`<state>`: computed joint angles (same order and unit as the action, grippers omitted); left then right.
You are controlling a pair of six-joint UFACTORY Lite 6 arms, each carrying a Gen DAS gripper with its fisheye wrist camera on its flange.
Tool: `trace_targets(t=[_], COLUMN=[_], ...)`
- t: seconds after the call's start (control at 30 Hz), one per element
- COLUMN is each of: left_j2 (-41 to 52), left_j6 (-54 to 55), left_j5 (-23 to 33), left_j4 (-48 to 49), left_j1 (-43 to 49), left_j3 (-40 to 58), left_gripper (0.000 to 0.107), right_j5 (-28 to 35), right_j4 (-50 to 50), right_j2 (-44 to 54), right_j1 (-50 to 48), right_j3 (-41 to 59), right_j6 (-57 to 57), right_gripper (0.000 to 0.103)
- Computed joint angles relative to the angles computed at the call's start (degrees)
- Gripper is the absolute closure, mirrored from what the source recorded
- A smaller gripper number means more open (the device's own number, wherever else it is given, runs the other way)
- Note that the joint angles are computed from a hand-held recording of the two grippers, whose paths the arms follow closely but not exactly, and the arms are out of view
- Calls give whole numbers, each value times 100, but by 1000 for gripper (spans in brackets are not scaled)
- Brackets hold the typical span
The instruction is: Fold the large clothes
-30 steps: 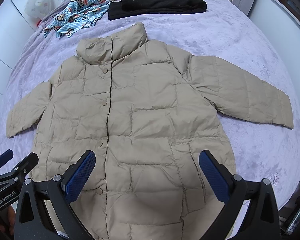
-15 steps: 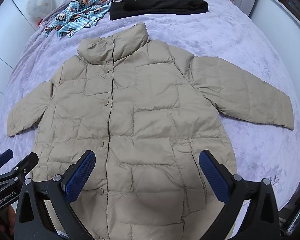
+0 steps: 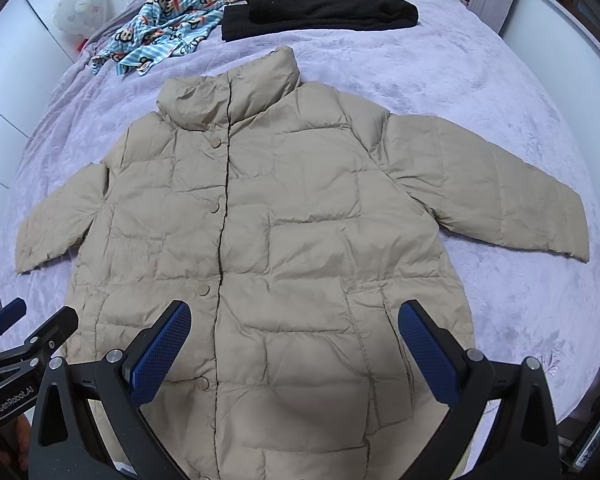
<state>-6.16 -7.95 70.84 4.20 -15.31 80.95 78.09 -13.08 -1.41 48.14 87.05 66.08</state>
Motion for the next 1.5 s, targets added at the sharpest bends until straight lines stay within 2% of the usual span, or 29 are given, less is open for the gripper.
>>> trace_targets(t=[1.03, 1.5], left_j2=[5, -6], left_j6=[-9, 162], left_j5=[6, -60], left_j4=[3, -132], left_j1=[-11, 431], left_j3=[5, -127], left_gripper=[4, 4], right_j5=[2, -217], right_j4=[1, 143], right_j2=[12, -25], right_j1=[-12, -71], right_j3=[18, -134], right_j6=[-12, -64], right_gripper=[0, 0])
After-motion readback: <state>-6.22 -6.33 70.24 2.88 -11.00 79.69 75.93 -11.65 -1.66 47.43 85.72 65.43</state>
